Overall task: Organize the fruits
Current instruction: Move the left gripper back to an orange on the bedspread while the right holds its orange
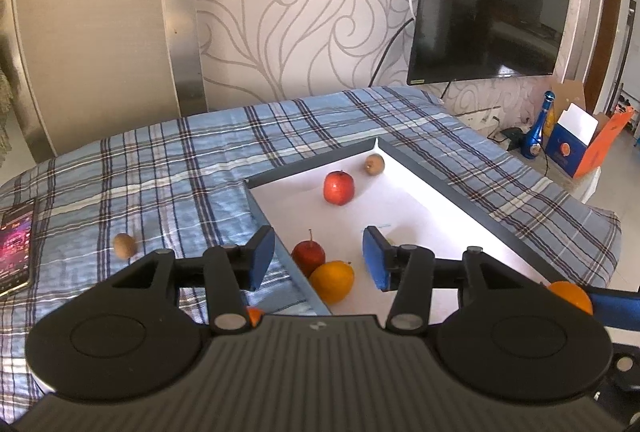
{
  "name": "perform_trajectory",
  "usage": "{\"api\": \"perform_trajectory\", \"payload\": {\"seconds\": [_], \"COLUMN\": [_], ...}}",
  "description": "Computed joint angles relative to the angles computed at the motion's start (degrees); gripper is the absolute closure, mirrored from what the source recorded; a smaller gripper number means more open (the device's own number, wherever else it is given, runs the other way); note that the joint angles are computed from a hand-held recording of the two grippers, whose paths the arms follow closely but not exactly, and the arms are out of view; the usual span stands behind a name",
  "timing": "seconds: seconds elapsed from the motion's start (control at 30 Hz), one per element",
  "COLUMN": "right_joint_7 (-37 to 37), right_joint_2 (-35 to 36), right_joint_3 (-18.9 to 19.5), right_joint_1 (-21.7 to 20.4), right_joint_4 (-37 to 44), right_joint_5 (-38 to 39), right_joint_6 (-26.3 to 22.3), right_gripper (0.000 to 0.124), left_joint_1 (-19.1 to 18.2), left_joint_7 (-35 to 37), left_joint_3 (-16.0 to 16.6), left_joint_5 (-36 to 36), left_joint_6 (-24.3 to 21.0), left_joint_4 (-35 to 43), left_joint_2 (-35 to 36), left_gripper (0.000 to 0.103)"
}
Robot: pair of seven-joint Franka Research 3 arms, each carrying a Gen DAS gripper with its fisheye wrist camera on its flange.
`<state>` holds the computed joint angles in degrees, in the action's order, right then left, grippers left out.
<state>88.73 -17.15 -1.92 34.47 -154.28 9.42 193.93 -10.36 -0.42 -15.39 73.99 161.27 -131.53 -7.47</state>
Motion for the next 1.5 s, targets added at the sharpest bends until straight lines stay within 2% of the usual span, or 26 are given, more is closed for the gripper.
{"api": "perform_trajectory", "payload": {"seconds": [0.37, 0.83, 1.03, 1.5], "right_joint_7": [2.5, 6.9, 7.8, 9.0], "right_joint_2": [1.4, 1.9, 1.7, 1.3], "right_joint_3": [-5.9, -11.2, -12.3, -20.5], "right_joint_1": [5.1, 9.1, 9.7, 16.8], "right_joint_4": [1.0, 1.4, 1.4, 1.6], "right_joint_5": [-5.0, -12.2, -13.7, -16.6], "right_joint_6": [1.1, 1.5, 1.3, 0.8], "right_gripper": [0.09, 0.09, 0.09, 0.09], "left_joint_1": [0.7, 1.3, 1.4, 1.0], "left_joint_7": [-1.0, -2.0, -1.9, -2.1], "left_joint_3": [-0.4, -1.2, -1.6, -2.5], "left_joint_5": [-0.2, -0.9, -1.8, -3.5], "left_joint_6": [-1.2, -2.3, -3.0, -5.0], "left_joint_4": [-2.1, -4.5, -4.8, -6.2], "left_joint_2": [-2.3, -4.9, -5.3, -7.1], "left_gripper": [0.043, 0.043, 0.041, 0.039]}}
